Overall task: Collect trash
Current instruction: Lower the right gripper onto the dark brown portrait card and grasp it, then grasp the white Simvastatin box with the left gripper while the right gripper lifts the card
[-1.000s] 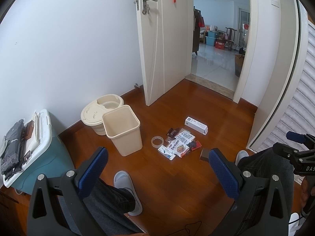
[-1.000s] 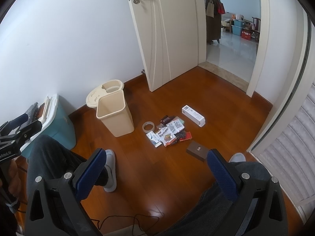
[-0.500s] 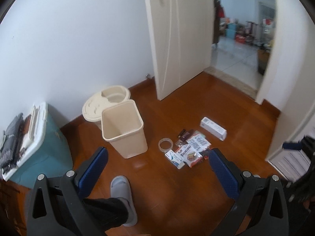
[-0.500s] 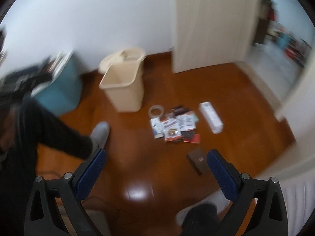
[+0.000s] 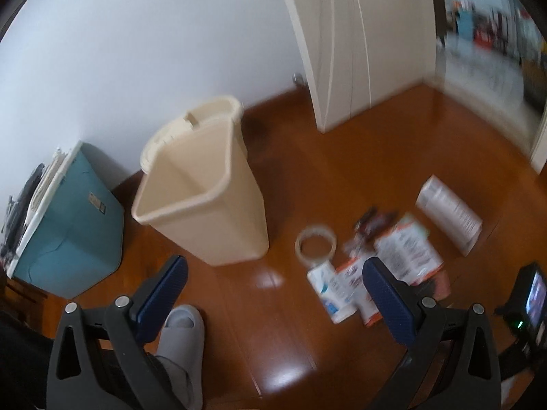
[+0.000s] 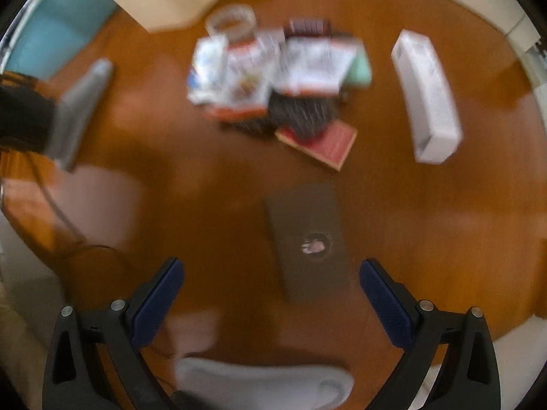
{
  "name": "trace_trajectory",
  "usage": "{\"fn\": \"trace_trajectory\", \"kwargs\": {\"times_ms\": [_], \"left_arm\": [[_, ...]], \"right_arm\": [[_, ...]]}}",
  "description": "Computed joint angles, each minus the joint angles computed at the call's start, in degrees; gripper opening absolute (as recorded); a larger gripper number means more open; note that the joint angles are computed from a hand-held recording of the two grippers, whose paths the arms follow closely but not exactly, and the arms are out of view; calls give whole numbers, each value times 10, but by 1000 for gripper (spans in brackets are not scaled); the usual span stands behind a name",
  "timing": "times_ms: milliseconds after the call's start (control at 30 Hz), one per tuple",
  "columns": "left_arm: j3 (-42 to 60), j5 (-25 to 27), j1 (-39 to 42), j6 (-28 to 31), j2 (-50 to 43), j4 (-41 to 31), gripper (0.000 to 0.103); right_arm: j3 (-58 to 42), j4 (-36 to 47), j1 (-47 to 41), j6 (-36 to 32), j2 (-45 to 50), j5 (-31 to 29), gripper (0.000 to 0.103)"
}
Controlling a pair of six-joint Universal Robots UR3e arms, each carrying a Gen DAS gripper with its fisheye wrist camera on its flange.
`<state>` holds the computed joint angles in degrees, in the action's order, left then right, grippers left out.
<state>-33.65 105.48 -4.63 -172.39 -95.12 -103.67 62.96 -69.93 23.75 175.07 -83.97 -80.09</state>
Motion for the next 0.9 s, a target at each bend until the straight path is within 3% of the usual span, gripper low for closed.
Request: {"fn": "trace_trajectory", "kwargs": {"times_ms": [133,200,300,400,467,633,733,900], "left_arm": [[-237,31,-18,5,70,117,103],[-292,31,-23,1,74,155,103],[-305,16,-27,-29,54,149,103],[-291,-1,-36,-54,22,156,103],[-274,-12,-47,-68,-10,154,103],[-353,-7,-52,-85,-19,238,103],[-387,-23,-24,-107,-23,243,103],[-371,-50,5,-197,-95,225,103]], "right_arm": [[179,-117,-13,-58,-18,0,103],[246,-183,-10,-66,-31,-28,103],[317,-222,-34,-84,-44,-11,102],[392,-305,-21,-92,-74,-29,95],[436,-354,-24,-89,-105,-28,78],[504,-403,-35,-72,-168,-16,78],[532,-412,-45,-61,-222,-9,78],[521,-308,-106,-81,-349,20,78]]}}
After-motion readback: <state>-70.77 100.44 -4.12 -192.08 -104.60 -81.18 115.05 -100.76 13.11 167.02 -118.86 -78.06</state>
